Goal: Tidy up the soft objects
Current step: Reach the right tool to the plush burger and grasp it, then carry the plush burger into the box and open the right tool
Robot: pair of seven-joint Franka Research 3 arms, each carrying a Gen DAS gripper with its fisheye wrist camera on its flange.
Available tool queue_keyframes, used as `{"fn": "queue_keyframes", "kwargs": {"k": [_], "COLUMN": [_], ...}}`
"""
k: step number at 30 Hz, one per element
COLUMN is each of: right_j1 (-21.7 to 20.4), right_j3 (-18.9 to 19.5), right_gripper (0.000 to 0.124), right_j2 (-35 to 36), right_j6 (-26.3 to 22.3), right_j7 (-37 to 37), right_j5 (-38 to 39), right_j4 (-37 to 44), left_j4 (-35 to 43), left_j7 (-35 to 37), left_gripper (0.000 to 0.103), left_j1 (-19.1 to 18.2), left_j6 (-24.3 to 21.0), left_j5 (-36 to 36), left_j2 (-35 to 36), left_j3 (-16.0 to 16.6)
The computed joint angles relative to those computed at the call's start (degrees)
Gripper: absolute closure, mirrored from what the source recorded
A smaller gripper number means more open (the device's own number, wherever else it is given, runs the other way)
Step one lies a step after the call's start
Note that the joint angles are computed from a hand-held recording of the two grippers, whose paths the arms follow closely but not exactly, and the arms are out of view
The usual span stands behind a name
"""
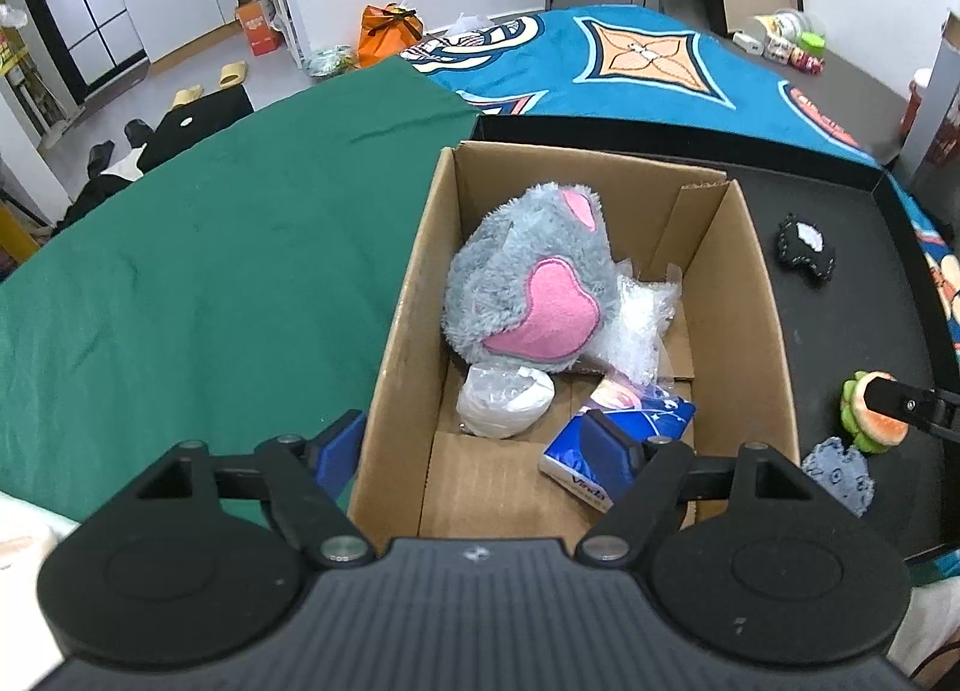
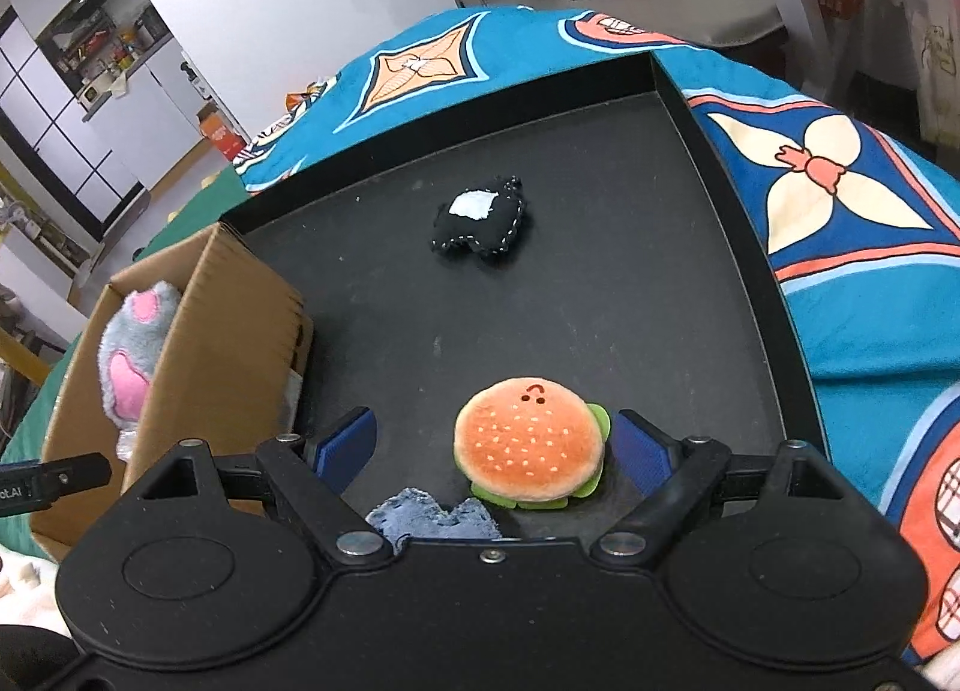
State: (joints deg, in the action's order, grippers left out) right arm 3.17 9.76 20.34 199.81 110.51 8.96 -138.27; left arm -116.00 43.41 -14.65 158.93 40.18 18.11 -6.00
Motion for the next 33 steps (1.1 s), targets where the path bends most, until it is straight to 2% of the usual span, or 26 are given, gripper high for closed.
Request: {"fn": "queue_keyframes", "kwargs": {"k": [4,7,8,10,11,19,26,33], "right_j1": [1.3,1.2,1.9,2.2,1.9,0.4,-2.1,1.0], "right_j3": [-1.3,-1.4,-2.2,-2.6,-2.2,-0.8,0.9,-1.9], "right_gripper": [0.043,0.061,0.073,0.078,0.081,0.083,0.083,0.083], "right_j2": [0.7,0.7,0.6,0.5,0.4,-1.4,-3.6,-6.4], "right_j6": [-1.1,-2.1,-3.1,-5.3,-4.9,-3.9,-2.1,-1.5], "right_j7": [-1.2,-1.9,-2.5,-3.4,-3.6,-3.6,-0.5,-1.1], "right_j5": [1.0,1.7,2.5,3.6,4.1,5.2,2.4,2.2], "right_j4": [0.7,0.9,1.0,1.3,1.1,-0.7,-2.8,-3.9], "left_j4": [1.2,2.1,2.4,2.8,2.8,2.5,1.0,-1.7], "left_j7": [0.1,0.0,0.0,-0.2,-0.3,1.1,0.5,0.2], "left_gripper": [0.025,0.024,0.024,0.023,0.023,0.023,0.023,0.023], "left_j1": [-0.6,-1.1,-1.2,-1.3,-1.3,-0.9,-0.4,0.7], "left_j6": [-2.1,-3.5,-4.0,-4.6,-4.6,-4.5,-3.3,-1.3], "left_j5": [0.6,1.0,1.1,1.1,1.1,1.1,1.3,1.3], "left_j2": [0.7,1.2,1.3,1.5,1.5,1.2,-0.3,-2.7], "left_j3": [0.1,0.0,0.0,-0.1,-0.1,-0.3,-0.2,-0.4]}}
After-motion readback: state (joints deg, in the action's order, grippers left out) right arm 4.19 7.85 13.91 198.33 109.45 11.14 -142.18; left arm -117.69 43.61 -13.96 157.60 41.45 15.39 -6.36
